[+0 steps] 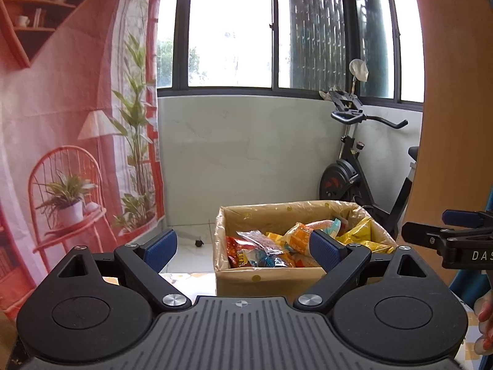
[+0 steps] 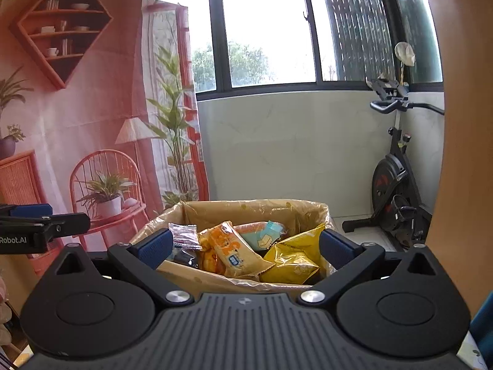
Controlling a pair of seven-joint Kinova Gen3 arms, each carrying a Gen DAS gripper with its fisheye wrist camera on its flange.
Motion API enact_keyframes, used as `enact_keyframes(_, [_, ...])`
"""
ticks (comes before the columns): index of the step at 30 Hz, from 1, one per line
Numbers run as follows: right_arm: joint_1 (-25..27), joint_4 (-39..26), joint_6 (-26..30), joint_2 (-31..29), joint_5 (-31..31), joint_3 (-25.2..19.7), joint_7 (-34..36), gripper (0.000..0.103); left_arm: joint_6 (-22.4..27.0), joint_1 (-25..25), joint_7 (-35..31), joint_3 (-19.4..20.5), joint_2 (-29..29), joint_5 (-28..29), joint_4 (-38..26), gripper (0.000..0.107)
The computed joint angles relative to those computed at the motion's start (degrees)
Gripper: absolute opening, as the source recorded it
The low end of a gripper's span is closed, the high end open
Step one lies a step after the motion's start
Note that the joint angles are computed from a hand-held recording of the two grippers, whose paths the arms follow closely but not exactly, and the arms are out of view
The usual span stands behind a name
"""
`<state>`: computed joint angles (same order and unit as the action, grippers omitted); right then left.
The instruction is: Organize snacks
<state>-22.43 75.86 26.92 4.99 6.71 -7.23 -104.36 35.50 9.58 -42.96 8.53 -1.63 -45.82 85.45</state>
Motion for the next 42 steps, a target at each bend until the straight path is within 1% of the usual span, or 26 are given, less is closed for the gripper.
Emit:
enact_keyframes(3, [-2.00,1.91,-0.59,-2.35,5.98,0.67,-5.60,0.103,1.98,0.34,2.68,1.36,-1.60,-2.70,0.56,0.094])
enact_keyframes(5, [-1.54,2.77,-0.60,-3.81,7.23,-0.25,-7.65,0.103,3.40,0.36,4.53,2.61,-2.58,-4.34,0.91,0.094])
enact_keyframes(9, [-0.40,3.52,1.15,-6.25,5.90,-1.65,-8.34,0.103,4.98,0.12,4.73,4.48,-4.27,-4.82,1.36,0.094])
enact_keyframes(12, [0.45,4.63,1.19,-8.13,4.12,-2.37,-7.46,0.103,5.59,-0.49,5.09,5.86,-5.28,-5.31,1.68,0.094])
enact_keyframes(15, [1.56,6.01,0.52,-10.01,4.83,-3.57,-8.62,0.103,5.79,-1.23,5.10,6.88,-6.24,-5.37,2.05,0.094])
enact_keyframes(17, [2.08,6.39,0.31,-10.83,3.77,-3.75,-8.23,0.103,6.12,-1.81,5.48,7.74,-6.64,-5.68,2.09,0.094])
enact_keyframes(19, [2.55,6.45,0.26,-11.35,2.95,-4.01,-7.80,0.103,6.25,-2.36,6.34,8.57,-7.16,-6.21,2.45,0.094])
enact_keyframes(24, [3.62,6.15,0.34,-11.85,3.53,-5.17,-8.04,0.103,6.63,-3.79,8.00,10.21,-7.99,-7.58,3.00,0.096])
enact_keyframes(27, [3.97,6.27,0.28,-12.03,3.56,-5.35,-8.09,0.103,7.77,-4.42,10.27,12.17,-8.23,-10.54,3.60,0.097])
enact_keyframes(30, [4.23,6.40,0.25,-12.16,3.60,-5.57,-8.22,0.103,8.41,-4.11,10.39,12.41,-8.29,-11.14,3.50,0.098])
enact_keyframes(42, [4.50,6.34,0.65,-12.39,3.01,-5.71,-7.72,0.103,9.22,-3.33,8.57,11.31,-8.07,-8.99,2.61,0.098])
